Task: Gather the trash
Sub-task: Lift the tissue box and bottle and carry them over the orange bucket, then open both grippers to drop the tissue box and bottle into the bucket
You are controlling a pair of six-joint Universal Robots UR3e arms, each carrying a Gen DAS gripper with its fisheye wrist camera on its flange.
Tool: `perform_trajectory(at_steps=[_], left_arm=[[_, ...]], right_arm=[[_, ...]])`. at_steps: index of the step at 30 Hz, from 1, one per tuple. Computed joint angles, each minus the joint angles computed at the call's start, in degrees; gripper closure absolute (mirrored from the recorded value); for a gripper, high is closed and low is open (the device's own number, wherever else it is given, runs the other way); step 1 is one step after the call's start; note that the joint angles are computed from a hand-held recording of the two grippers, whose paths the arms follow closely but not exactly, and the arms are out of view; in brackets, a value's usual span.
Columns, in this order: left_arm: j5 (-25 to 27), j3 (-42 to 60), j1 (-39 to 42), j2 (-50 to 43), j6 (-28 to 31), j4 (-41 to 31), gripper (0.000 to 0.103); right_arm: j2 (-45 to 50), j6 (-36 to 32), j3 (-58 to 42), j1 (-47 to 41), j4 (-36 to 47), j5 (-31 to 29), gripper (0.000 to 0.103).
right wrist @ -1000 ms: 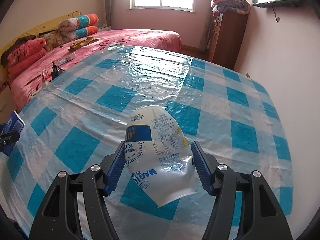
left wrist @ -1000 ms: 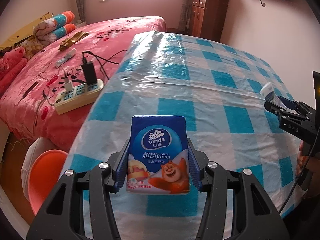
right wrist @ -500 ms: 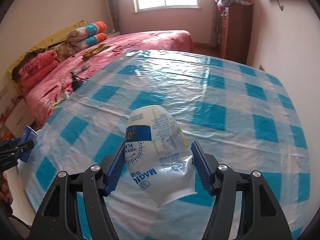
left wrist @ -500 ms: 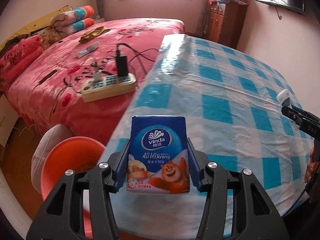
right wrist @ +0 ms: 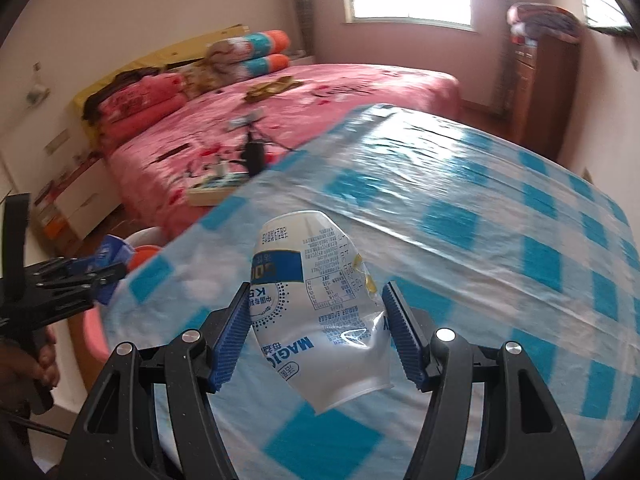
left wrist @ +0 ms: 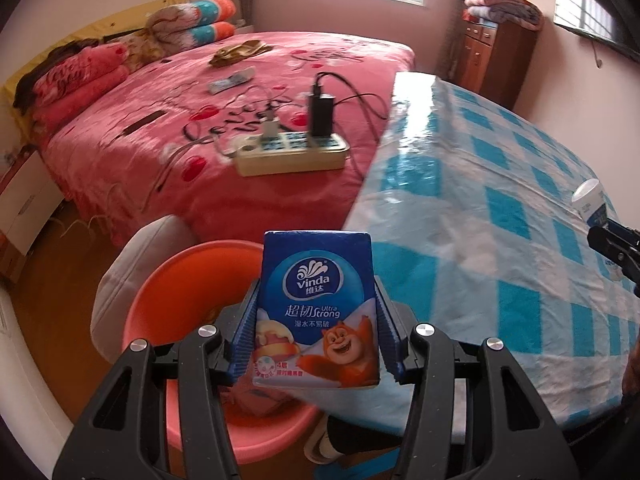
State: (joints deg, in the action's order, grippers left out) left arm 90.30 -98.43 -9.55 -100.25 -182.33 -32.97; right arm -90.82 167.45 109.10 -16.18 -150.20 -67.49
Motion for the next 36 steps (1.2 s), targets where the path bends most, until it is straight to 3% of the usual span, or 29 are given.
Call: perform_trajectory(at_steps=[18,36], left_arm=[[-3.08,-12.56,12.66,3.75,1.8,3.48,0.05],[-4.88,-17.38,19.08,2.06,2.38,6.32,0.05]], right_arm=[[17.83,1.19,-25.55,20.17,7.82,0.09,0.037],[36.4,-0.48,-50.6,30.61,16.89,0.47,0.037]])
